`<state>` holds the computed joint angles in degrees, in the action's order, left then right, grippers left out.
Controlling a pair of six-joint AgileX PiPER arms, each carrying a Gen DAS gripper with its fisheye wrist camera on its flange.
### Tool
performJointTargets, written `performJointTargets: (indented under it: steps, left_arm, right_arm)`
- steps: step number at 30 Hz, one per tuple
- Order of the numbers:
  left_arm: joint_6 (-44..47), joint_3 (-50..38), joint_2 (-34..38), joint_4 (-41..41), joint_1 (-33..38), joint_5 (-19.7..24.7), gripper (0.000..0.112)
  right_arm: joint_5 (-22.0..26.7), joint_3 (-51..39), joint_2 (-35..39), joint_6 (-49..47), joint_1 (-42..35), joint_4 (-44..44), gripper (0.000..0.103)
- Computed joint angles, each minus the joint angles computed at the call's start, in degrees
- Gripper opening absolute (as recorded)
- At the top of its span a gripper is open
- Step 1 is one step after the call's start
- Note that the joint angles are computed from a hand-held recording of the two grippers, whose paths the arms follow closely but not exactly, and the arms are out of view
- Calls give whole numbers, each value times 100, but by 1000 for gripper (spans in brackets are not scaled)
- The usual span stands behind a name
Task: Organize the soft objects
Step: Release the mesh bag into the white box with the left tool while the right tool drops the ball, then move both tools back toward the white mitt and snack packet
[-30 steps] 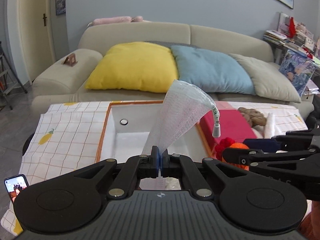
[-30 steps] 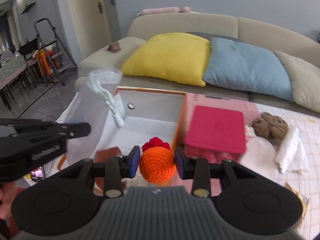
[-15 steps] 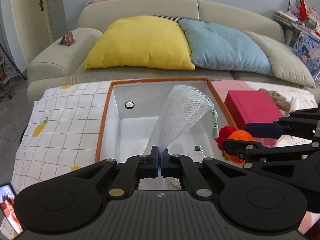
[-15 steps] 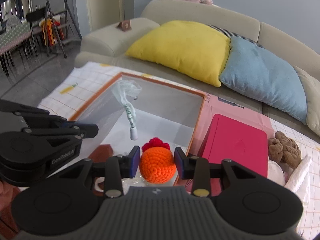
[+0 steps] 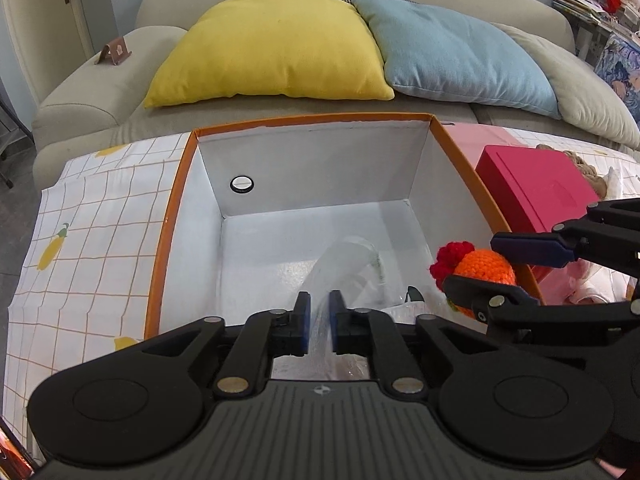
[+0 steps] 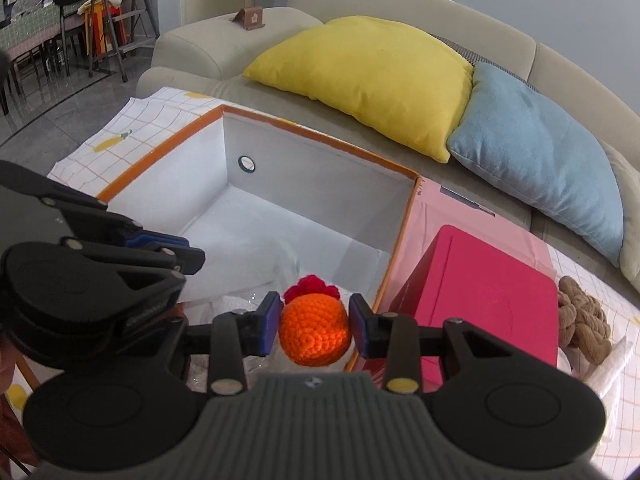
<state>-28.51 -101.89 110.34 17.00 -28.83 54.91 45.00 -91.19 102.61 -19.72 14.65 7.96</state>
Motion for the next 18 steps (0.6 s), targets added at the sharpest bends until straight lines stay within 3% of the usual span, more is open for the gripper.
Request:
performJointTargets:
  steps: [9, 18]
  left_arm:
    - [-450, 172, -252, 314, -66, -107, 44]
    - [-1076, 438, -824, 841, -382, -240, 46]
  right_arm:
    - [-125, 228, -202, -112, -42, 148, 39]
    - [-305, 697, -894, -45, -143, 182, 48]
